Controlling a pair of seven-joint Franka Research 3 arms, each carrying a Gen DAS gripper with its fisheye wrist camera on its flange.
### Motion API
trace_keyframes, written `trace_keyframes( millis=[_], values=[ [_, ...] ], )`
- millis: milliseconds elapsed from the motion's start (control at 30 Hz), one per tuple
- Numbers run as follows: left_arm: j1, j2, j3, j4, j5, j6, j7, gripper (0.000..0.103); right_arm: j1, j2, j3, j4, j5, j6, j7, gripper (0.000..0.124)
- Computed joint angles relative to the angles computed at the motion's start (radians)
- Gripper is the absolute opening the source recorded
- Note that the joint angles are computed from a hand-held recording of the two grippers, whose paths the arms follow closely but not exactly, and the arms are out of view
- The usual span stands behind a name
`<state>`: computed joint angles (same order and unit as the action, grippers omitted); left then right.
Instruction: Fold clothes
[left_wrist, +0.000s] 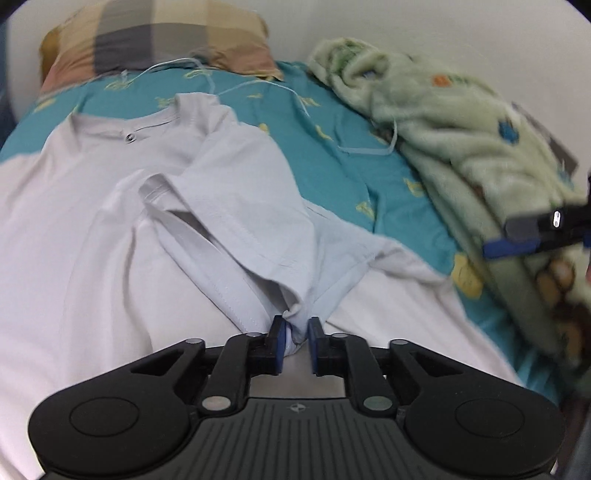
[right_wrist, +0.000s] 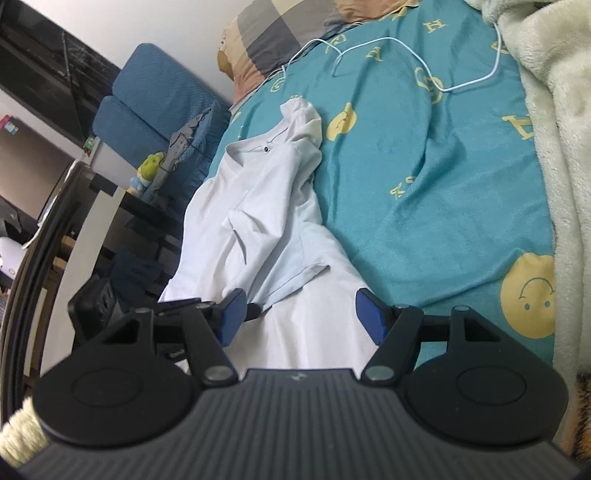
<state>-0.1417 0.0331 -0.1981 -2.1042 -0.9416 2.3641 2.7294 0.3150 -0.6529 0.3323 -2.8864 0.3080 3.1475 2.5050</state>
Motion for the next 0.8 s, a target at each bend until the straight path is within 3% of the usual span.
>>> trace_keyframes(
  millis=[67, 133, 233, 333, 433, 500, 533, 567, 700, 800],
  values=[
    [0.009, 0.02, 0.005, 0.029, -0.052, 0.007, -0.053, 0.059, 0.002, 0.001, -0.005, -0.006, 0.009, 0.012, 0.01, 0.069],
    [0.014, 0.054, 0.001, 0.066, -0.092, 0.049, -0.109, 0.069, 0.014, 0.004, -0.021, -0.012, 0.021, 0.03, 0.013, 0.069],
    [0.015, 0.14, -0.016, 0.152, -0.082, 0.146, -0.249, 0.076, 0.032, 0.016, -0.044, -0.023, 0.038, 0.071, 0.011, 0.069],
    [0.011, 0.252, -0.036, 0.259, -0.016, 0.227, -0.442, 0.076, 0.043, 0.04, -0.067, -0.022, 0.055, 0.078, 0.002, 0.069],
    [0.031, 0.314, -0.077, 0.326, -0.01, 0.242, -0.483, 0.066, 0.073, 0.068, -0.105, -0.022, 0.074, 0.093, -0.01, 0.069],
    [0.044, 0.343, -0.106, 0.361, 0.004, 0.242, -0.495, 0.039, 0.106, 0.083, -0.141, -0.025, 0.089, 0.11, -0.022, 0.069],
    [0.05, 0.349, -0.117, 0.373, 0.025, 0.229, -0.5, 0.014, 0.11, 0.085, -0.145, -0.026, 0.096, 0.113, -0.025, 0.069],
    [0.058, 0.349, -0.132, 0.379, 0.039, 0.224, -0.49, 0.008, 0.107, 0.085, -0.14, -0.026, 0.102, 0.113, -0.026, 0.069],
    [0.112, 0.317, -0.197, 0.385, -0.007, 0.211, -0.384, 0.007, 0.099, 0.082, -0.124, -0.028, 0.121, 0.119, -0.025, 0.069],
    [0.11, 0.33, -0.196, 0.459, -0.04, 0.22, -0.366, 0.006, 0.124, 0.09, -0.142, -0.027, 0.131, 0.133, -0.029, 0.069]
  ],
)
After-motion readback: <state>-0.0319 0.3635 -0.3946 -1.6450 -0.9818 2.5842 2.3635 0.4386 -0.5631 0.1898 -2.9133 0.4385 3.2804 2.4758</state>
